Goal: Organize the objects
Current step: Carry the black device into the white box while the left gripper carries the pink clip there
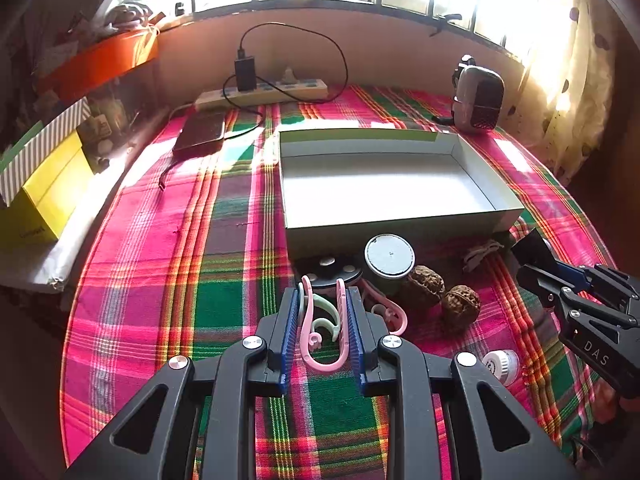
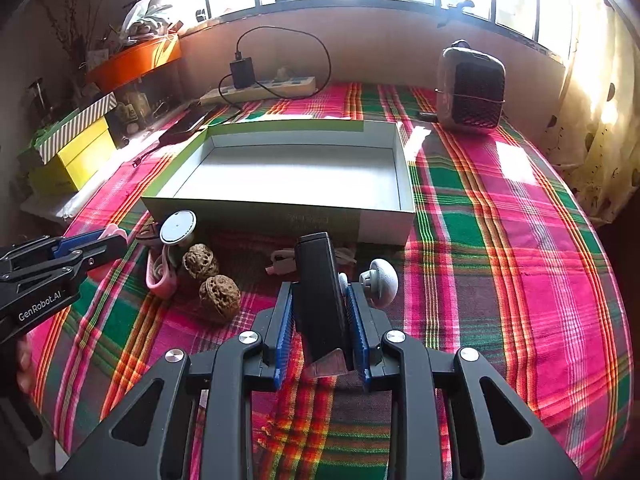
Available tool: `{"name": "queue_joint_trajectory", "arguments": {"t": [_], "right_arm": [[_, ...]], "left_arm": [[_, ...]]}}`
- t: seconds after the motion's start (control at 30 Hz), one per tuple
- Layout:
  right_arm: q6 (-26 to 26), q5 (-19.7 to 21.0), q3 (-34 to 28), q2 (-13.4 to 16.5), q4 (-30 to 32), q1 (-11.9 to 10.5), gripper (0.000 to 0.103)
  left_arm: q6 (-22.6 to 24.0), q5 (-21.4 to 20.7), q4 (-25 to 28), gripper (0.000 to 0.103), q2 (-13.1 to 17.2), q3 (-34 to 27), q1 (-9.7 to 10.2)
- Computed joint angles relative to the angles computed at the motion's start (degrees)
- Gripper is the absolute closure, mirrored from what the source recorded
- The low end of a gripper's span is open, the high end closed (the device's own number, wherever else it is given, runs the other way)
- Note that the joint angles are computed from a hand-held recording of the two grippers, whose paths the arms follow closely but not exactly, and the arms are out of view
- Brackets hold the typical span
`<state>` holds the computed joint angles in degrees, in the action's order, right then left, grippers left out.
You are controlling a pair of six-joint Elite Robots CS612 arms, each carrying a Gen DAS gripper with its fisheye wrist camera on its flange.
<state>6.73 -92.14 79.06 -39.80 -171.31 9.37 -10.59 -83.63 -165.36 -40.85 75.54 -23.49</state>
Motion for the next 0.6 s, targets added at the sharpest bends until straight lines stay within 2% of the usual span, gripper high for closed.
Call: {"name": "queue_joint_trajectory", "arguments": {"t": [0.23, 0.33, 0.6], "right_arm": [[0.0, 1.9, -1.4, 0.1, 0.7, -0.3, 0.076], [-0.6, 2.0, -2.4, 0.3, 0.9, -0.3, 0.076], [-1.1, 3.5, -6.7, 1.6, 2.9, -0.7, 0.076]], "left_arm": [[0.4, -2.3, 1.3, 0.082, 0.5, -2.0, 0.36], [1.4, -2.1, 1.5, 0.082, 1.0, -3.4, 0.37], [2.2, -5.1, 4.7, 0.082, 3.3, -9.5, 1.02]]}}
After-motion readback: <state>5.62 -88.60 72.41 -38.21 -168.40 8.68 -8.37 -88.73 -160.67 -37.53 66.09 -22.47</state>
